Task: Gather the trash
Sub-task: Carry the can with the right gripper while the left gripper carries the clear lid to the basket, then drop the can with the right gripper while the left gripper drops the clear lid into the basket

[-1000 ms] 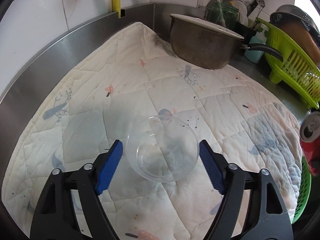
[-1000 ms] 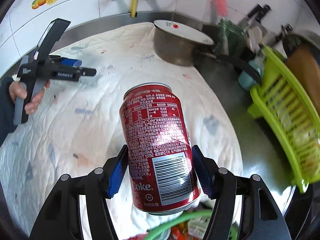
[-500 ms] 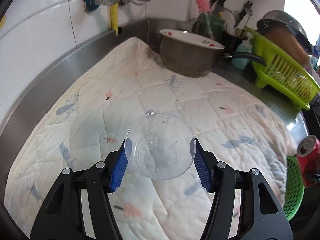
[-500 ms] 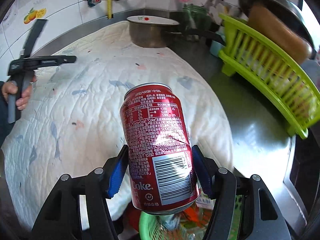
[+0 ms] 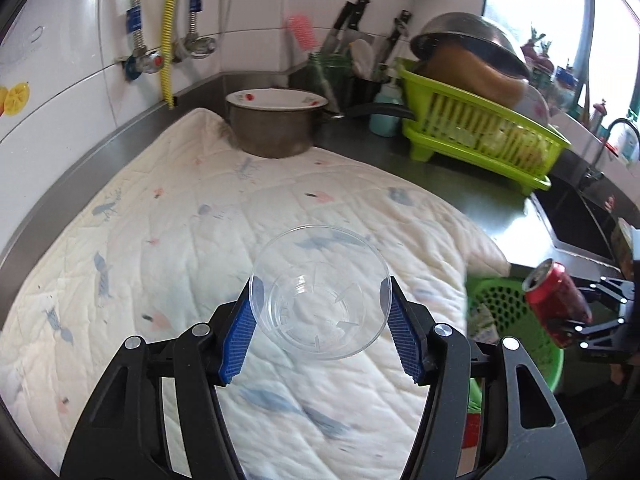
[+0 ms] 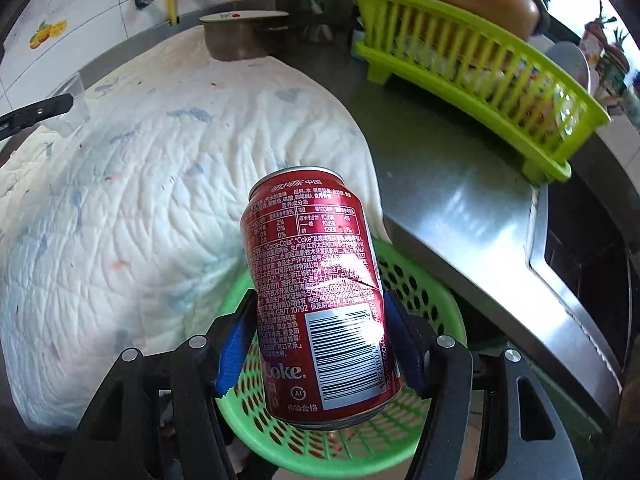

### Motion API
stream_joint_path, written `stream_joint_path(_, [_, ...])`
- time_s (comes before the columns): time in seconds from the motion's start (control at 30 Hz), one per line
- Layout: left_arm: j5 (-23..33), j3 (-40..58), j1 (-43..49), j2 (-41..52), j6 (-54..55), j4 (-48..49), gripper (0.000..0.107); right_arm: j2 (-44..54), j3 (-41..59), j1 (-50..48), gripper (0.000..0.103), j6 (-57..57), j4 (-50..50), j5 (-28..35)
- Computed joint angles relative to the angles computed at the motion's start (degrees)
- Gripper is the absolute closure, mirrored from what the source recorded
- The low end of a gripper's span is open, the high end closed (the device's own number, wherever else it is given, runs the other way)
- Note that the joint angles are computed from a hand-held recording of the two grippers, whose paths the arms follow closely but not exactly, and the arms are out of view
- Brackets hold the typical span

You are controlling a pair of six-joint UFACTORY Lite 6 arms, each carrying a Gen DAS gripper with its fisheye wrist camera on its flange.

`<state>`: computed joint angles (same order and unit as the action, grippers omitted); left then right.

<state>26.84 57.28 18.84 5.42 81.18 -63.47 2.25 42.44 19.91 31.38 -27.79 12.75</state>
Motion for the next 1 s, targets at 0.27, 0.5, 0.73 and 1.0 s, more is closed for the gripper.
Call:
stream_joint_path(0.27, [-4.59, -17.25, -11.6, -16.96, -6.66, 0.23, 0.047, -5.5, -9.16, -7.7, 0.042, -7.27, 0.65, -3.27])
stream_joint_path(0.5, [-10.32, -24.35, -24.53, -24.1, -21.02, 7.84, 0.047, -7.93, -12.87, -13.18, 0.043, -17.75, 5.92, -5.21])
stream_joint_path(0.73, [-14.44, -26.32, -33.59, -25.02, -36.52, 18.69, 0.047, -7.83, -13.22, -14.25, 0.044, -18.0, 4.7, -6.78])
stream_joint_path(1.0, [-16.7, -26.52, -39.8, -23.84, -48.34, 27.42, 0.046, -16.68, -17.57, -14.43, 0.034, -29.52, 17.44, -5.15])
